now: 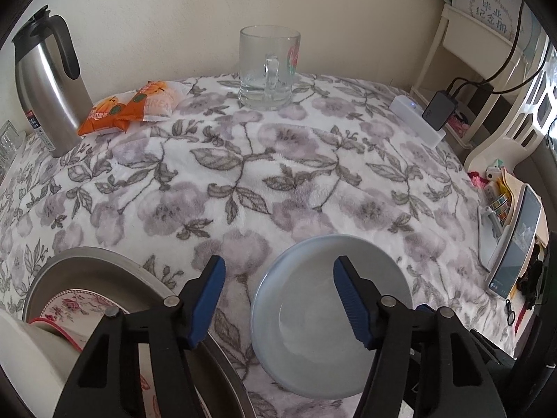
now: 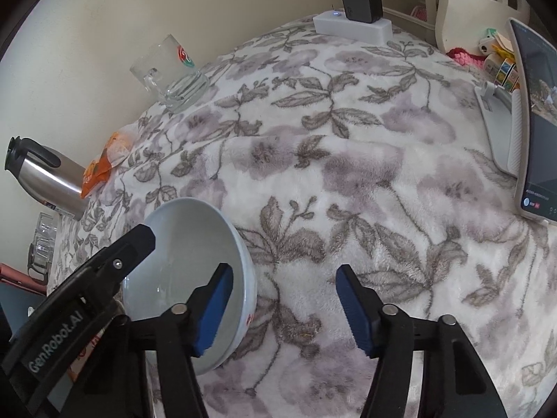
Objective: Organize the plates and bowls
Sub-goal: 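Close the left gripper on the round bowl rim while the right gripper closes on it, then lift the white round bowl with both grippers and carry it over the basin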
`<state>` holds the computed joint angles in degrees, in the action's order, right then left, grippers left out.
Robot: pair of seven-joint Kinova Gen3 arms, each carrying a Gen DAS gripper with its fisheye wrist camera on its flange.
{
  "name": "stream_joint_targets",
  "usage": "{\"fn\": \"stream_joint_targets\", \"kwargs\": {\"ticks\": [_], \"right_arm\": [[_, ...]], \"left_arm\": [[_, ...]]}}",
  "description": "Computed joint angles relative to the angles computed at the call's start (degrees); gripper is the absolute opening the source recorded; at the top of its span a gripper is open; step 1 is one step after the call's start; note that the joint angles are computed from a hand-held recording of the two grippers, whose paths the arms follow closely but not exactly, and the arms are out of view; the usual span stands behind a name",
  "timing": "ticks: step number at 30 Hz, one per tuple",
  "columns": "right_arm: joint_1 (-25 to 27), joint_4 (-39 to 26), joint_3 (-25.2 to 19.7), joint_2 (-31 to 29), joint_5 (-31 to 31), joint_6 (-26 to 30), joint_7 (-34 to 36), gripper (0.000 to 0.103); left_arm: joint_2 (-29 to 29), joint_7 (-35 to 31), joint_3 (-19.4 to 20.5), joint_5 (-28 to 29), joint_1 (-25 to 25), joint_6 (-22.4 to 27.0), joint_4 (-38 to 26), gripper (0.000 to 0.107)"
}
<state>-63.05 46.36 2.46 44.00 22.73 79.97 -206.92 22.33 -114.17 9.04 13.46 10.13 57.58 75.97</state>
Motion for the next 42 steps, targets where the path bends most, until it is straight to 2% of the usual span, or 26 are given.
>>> {"fn": "stream_joint_targets", "kwargs": {"ticks": [4,7,9,12,18,21,26,29,32,37,42], "right_arm": [[0.1,2.0,-0.1,-0.7,0.1,-2.6,-1.3,0.06],[0.2,2.2,-0.3,-0.6,0.0,-2.9,-1.3,0.057],[0.3,2.4,-0.3,-0.7,-0.1,-3.1,-1.3,0.055],[0.3,1.8,-0.3,-0.4,-0.2,-2.5,-1.0,0.052],[0.2,2.6,-0.2,-0.6,0.0,-3.5,-1.3,0.046],[0.1,3.1,-0.1,-0.8,0.4,-4.3,-1.4,0.041],[0.0,2.9,-0.1,-0.6,1.2,-5.6,-0.5,0.028],[-0.3,3.7,0.0,-1.0,2.4,-7.7,-0.6,0.021],[-0.2,1.8,0.2,-0.2,1.7,-6.1,0.4,0.021],[-1.1,3.4,0.9,-1.3,2.4,-7.0,-1.9,0.021],[-2.6,1.0,1.5,-1.7,4.6,-4.0,-2.3,0.021]], "left_arm": [[0.4,0.2,-0.2,-0.9,0.6,-0.1,0.1,0.058],[0.7,0.2,-0.1,-1.1,0.7,-0.1,0.2,0.056],[1.0,0.5,-0.2,-1.4,0.9,-0.1,0.2,0.049],[1.6,0.9,-0.3,-1.6,0.9,0.3,0.0,0.044],[1.9,0.8,-0.1,-1.4,0.7,0.2,0.2,0.039],[2.0,0.5,0.0,-1.4,0.7,0.2,0.2,0.037],[1.7,0.3,-0.1,-1.8,1.1,-0.9,1.0,0.033],[1.8,0.0,0.1,-1.0,0.4,-0.7,0.9,0.026],[2.2,-0.6,0.4,0.2,-0.5,0.3,0.2,0.024],[1.9,-1.1,0.5,1.6,-1.2,0.7,0.4,0.024],[-0.1,-2.9,1.0,4.4,-2.7,1.2,0.5,0.024]]}}
